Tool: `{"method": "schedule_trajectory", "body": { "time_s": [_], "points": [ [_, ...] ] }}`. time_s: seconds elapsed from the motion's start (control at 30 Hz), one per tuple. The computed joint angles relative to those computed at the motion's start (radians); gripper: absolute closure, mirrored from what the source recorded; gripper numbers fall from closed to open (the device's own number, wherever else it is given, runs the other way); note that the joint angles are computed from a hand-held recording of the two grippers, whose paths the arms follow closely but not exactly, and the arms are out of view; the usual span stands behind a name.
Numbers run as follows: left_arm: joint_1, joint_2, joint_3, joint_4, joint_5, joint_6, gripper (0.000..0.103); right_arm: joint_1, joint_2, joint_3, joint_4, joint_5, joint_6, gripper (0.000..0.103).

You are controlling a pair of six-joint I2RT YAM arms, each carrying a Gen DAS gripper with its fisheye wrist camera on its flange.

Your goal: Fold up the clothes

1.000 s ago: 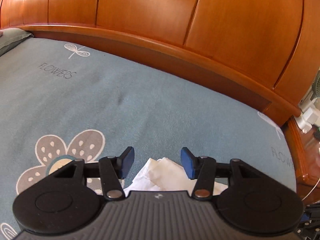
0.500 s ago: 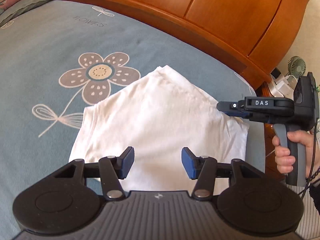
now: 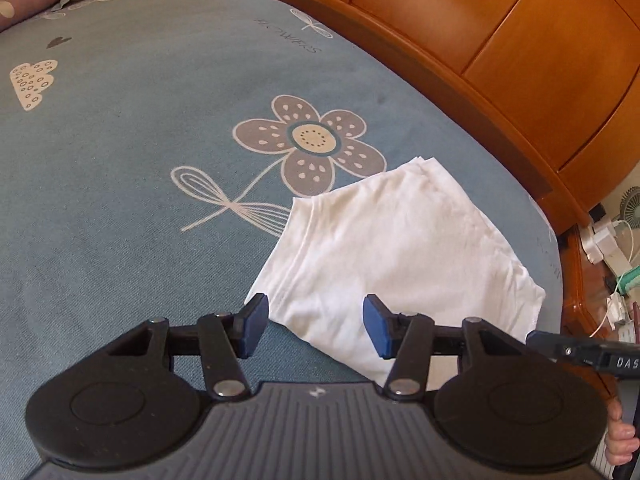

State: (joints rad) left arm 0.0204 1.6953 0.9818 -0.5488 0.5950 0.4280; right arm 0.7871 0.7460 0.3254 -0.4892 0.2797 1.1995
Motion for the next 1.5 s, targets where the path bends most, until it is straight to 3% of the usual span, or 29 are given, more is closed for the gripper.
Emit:
{"method": "schedule_trajectory", "body": {
  "time_s": [0.1,0.23,0.4,0.5,0.57,0.73,0.93,1.03,1.07,1.13,1.27,1.37,1.5],
  "points": [
    [-0.027,-0.031,-0.009,-0.027,0.027,0.022,0.051,0.108,0.042,-0.005,0.041,-0.019,0.053,0.052],
    [-0.115,-0.081,-0.073,0.018,0.034,-0.006,0.049,0.212,0.135,0.008,0.06,-0.045,0.134,0.052],
    [-0.145,-0.132,-0.148,0.049,-0.031,-0.048,0.048,0.319,0.144,0.064,-0.098,-0.01,0.198,0.051],
    [-0.119,-0.264,-0.235,0.1,-0.104,-0.019,0.046,0.344,0.104,0.088,-0.171,0.057,0.198,0.049],
    [-0.107,-0.369,-0.298,0.137,-0.173,0.004,0.035,0.3,0.105,0.092,-0.166,0.074,0.143,0.041],
    [-0.068,-0.595,-0.404,0.144,-0.262,0.054,0.025,0.142,0.3,0.149,-0.14,-0.032,-0.021,0.04],
    [0.102,-0.869,-0.53,0.178,-0.261,0.042,0.018,0.264,0.406,0.299,-0.262,0.08,0.019,0.035],
    [0.251,-1.02,-0.583,0.194,-0.259,0.039,0.012,0.346,0.542,0.443,-0.354,0.206,0.071,0.035],
    [0.329,-1.062,-0.591,0.189,-0.226,0.075,0.012,0.378,0.608,0.511,-0.402,0.274,0.103,0.035],
    [0.544,-1.084,-0.568,0.143,-0.072,0.187,0.009,0.43,0.732,0.653,-0.501,0.395,0.153,0.031],
    [0.941,-0.921,-0.412,-0.045,0.181,0.486,0.008,0.483,0.971,0.971,-0.714,0.573,0.215,0.005],
    [1.152,-0.793,-0.305,-0.154,0.277,0.696,0.008,0.507,1.101,1.186,-0.826,0.608,0.217,0.005],
    [1.349,-0.628,-0.162,-0.279,0.356,0.86,0.008,0.534,1.246,1.497,-0.987,0.532,0.228,0.005]
  ]
}}
